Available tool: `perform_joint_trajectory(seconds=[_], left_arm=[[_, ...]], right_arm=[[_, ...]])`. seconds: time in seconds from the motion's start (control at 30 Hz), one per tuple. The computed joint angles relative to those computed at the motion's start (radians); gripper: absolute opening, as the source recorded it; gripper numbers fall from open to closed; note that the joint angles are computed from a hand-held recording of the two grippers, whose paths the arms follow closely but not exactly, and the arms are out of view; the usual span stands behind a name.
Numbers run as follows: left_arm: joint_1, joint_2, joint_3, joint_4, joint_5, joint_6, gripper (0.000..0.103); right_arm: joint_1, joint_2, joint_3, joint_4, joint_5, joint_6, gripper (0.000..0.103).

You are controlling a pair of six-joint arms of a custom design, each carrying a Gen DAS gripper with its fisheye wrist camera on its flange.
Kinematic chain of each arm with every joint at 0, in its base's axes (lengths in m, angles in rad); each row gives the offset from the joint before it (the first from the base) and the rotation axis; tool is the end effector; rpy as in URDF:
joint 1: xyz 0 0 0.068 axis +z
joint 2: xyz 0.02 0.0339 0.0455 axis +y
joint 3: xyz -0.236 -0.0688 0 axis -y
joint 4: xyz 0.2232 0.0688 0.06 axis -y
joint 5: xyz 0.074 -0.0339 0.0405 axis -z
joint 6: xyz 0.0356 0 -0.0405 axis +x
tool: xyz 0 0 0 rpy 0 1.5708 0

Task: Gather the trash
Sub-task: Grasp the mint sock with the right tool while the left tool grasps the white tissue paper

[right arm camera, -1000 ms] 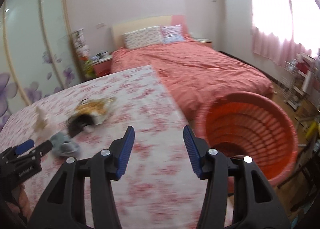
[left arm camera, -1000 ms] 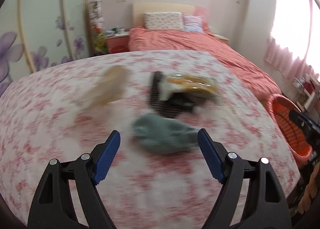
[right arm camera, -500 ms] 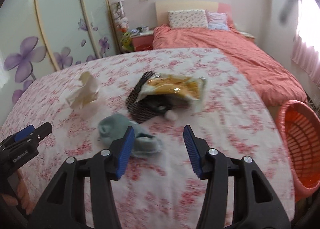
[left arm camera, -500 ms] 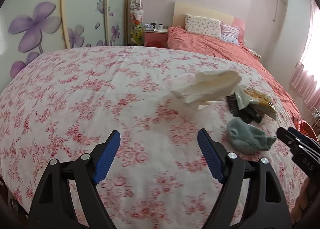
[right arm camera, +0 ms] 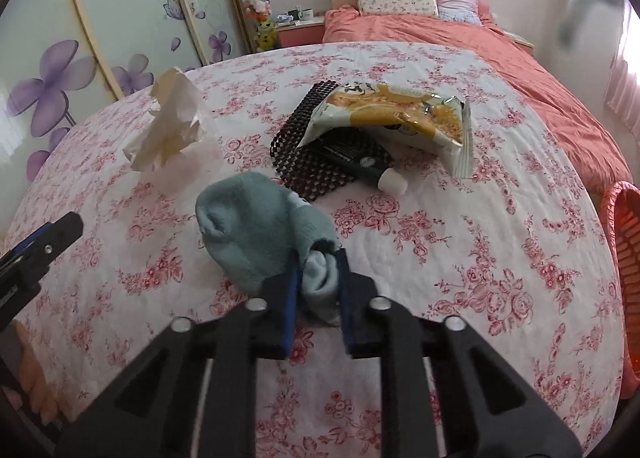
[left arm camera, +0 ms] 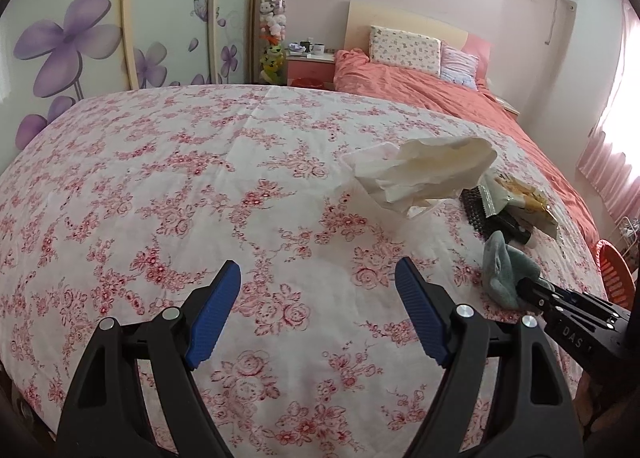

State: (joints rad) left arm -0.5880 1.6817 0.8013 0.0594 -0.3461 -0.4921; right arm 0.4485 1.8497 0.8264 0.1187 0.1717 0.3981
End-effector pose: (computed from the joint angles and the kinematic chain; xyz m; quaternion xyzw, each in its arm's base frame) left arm 0.2628 -0.1607 0.1355 -0.0190 0.9186 -0.0480 0.3918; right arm 0.2908 0.1332 0.0953 0.0043 0.9420 0.0599 0.3303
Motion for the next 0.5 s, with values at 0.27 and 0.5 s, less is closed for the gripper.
perform_joint_trajectory(seconds=[0.27, 0.5], left_arm=[[-0.038, 0.053, 0.091, -0.01, 0.011, -0.002, 0.079], [-0.097, 0.162, 0.257, -0.033, -0.037, 0.047, 0.086]], right_arm=[[-0.031, -0.132, -0.141, 0.047, 0.034, 0.004, 0.012], [-0.083, -0.201, -0.212, 0.063, 0.004, 0.004, 0.012]])
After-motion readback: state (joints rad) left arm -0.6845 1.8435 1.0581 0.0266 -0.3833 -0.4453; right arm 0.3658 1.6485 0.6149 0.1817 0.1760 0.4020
